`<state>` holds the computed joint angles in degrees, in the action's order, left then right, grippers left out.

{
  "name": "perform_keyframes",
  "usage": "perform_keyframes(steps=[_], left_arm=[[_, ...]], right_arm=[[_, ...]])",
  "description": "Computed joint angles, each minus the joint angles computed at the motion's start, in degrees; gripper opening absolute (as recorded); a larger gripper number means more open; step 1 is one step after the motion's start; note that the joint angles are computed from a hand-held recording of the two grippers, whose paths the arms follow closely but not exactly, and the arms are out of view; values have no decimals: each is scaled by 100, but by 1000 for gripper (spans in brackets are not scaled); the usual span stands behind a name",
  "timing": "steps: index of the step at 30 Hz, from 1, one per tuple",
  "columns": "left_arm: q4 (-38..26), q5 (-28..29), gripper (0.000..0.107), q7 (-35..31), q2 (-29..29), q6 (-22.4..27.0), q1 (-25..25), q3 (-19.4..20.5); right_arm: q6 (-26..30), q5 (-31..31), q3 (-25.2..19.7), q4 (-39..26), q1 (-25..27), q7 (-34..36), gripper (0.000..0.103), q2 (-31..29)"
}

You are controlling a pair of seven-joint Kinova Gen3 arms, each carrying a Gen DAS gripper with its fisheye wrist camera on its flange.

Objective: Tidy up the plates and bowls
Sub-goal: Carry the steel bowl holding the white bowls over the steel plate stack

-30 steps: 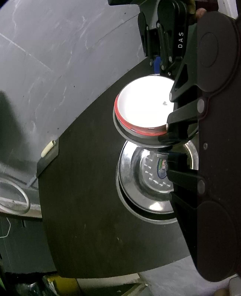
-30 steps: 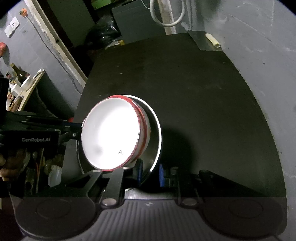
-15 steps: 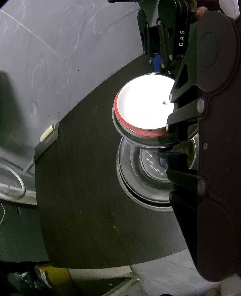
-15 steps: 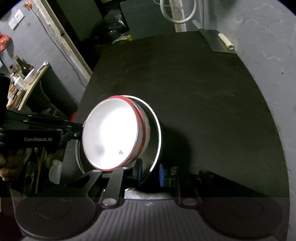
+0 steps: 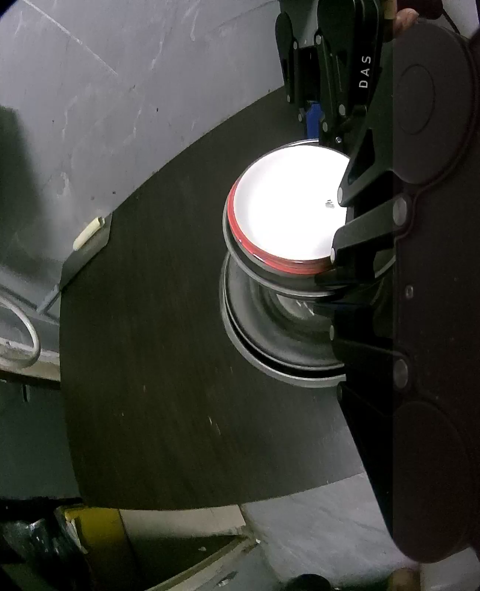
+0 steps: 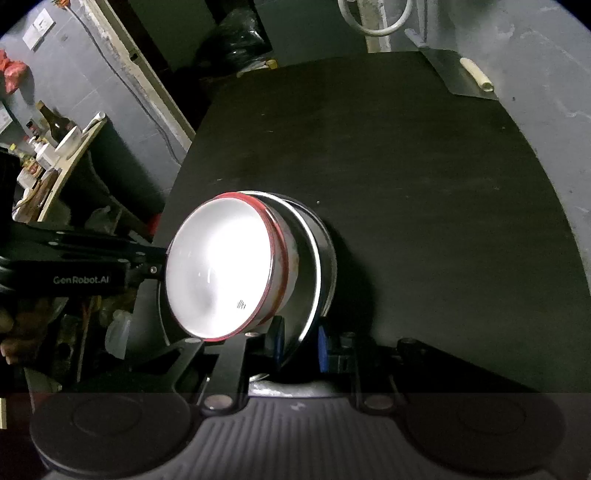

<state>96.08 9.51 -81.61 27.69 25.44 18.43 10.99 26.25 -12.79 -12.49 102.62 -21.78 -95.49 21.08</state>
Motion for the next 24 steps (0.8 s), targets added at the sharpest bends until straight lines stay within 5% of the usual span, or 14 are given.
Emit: perform_keyframes(steps=[24], left_arm=[[-137,-194,7,657,109,166,192,-265]], right_arm=[[171,299,142,-315,-312,-197,21,163]])
